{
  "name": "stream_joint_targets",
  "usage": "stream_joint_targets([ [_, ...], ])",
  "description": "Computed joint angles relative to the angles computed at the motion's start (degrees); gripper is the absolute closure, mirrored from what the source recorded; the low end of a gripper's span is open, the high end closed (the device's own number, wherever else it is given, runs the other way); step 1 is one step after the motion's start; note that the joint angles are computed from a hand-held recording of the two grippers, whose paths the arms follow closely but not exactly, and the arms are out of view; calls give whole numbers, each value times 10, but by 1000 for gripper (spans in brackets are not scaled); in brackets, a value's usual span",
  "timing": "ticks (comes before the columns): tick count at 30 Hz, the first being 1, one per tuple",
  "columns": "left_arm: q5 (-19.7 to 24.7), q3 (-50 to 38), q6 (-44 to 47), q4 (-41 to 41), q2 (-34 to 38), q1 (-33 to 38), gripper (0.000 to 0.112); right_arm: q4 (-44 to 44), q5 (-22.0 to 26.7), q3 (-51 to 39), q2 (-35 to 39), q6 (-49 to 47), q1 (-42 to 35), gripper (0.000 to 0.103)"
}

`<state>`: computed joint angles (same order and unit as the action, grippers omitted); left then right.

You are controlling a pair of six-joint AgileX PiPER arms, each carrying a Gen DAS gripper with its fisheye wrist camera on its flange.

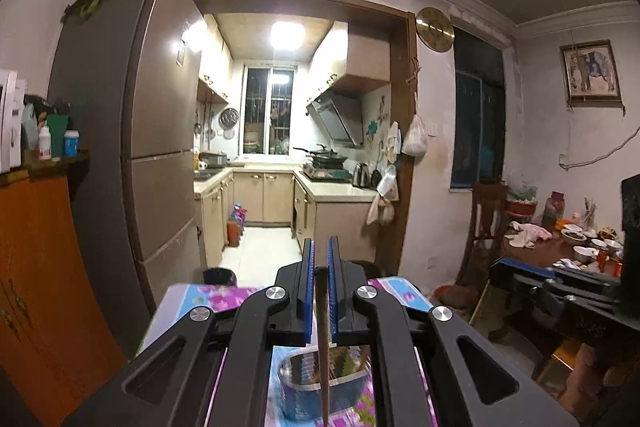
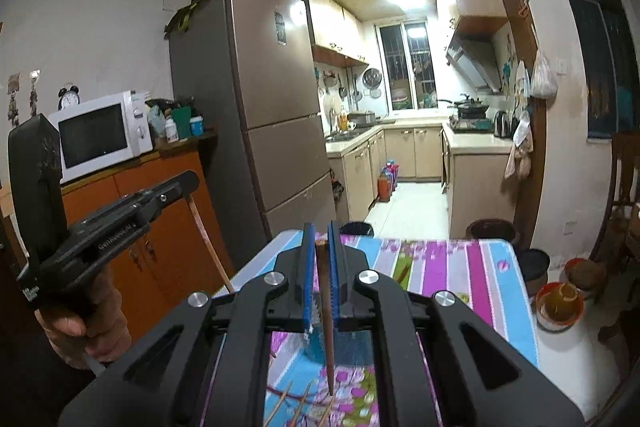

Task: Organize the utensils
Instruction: 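Push both chopsticks down into the holder and open both tools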

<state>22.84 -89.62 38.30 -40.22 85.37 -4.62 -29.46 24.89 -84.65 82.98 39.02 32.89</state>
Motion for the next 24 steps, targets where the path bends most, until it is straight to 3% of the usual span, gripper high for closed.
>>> stream_joint_targets([
  [5, 33, -148, -155, 156, 87, -22, 105, 50, 38, -128, 69, -66, -22, 98],
  [9, 63, -251, -221, 224, 150, -32, 105, 85, 70, -226, 131, -107, -39, 98],
  [15, 120, -377, -278, 279, 238, -42, 105, 136, 110, -351, 221, -147, -66, 98],
  [24, 179, -443, -275, 294, 324, -38, 105, 157, 131, -385, 277, -155, -77, 98],
])
